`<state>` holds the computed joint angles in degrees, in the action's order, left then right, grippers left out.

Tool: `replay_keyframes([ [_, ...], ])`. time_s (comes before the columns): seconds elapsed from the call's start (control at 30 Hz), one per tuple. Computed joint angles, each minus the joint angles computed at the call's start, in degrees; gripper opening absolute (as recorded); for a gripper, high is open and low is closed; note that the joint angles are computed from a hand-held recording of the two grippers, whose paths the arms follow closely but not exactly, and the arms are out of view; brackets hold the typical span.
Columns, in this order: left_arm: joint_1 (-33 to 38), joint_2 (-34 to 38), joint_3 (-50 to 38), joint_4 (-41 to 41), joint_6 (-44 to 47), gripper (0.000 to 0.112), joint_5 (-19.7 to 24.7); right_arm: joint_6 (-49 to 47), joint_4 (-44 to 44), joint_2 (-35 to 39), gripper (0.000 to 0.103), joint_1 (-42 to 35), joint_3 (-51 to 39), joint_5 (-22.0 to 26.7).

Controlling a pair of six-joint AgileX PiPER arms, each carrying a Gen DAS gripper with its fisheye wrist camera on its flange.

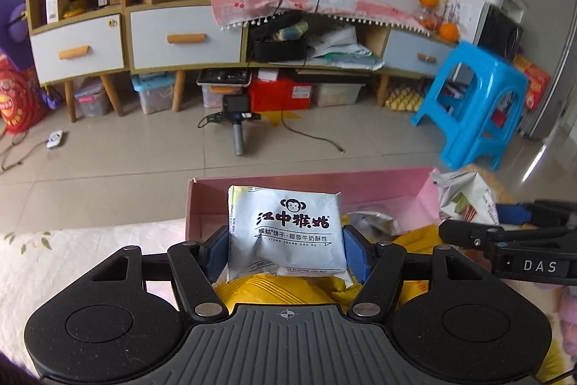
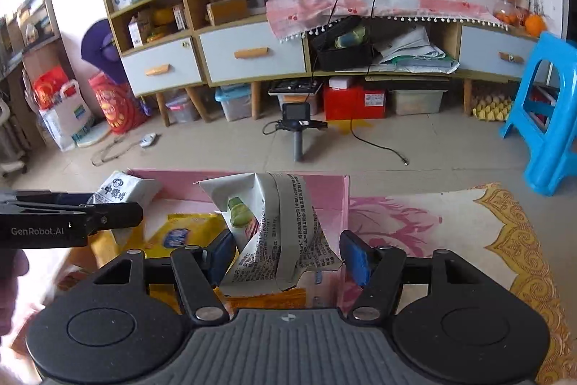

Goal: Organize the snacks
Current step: 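Carry Jiangzhong packet and crumpled packet into the pink box while opening both tools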

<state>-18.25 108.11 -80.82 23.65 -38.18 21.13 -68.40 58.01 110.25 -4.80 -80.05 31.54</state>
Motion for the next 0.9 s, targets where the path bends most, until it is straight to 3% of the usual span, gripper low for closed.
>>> replay_keyframes([
  [0.17,0.45,0.24,1.59,1.09,0.09,0.073,-2.7,-2.49,3.24,0.31,0.061,0.01,0.57,-1.68],
  [0.23,0.05,-0.3,2.91,6.36,-4.98,0.075,-3.36,-5.8,6.84,-0.47,0.073,-0.66,1.92,-1.38],
  [0.3,0.2,-0.52,3.2,6.96,-6.16,0.078,-3.84,-8.44,9.24,-0.94,0.076,-1.52,2.53,0.08],
  [0.47,0.3,-2.62,5.6,10.58,-11.66,0.089,-5.38,-8.4,8.39,-2.08,0.08,-1.68,2.71,0.7],
  [0.9,-2.06,-14.19,16.47,14.27,-15.74,0.095,-6.35,-5.69,3.78,-11.6,0.084,-0.61,8.6,0.94],
])
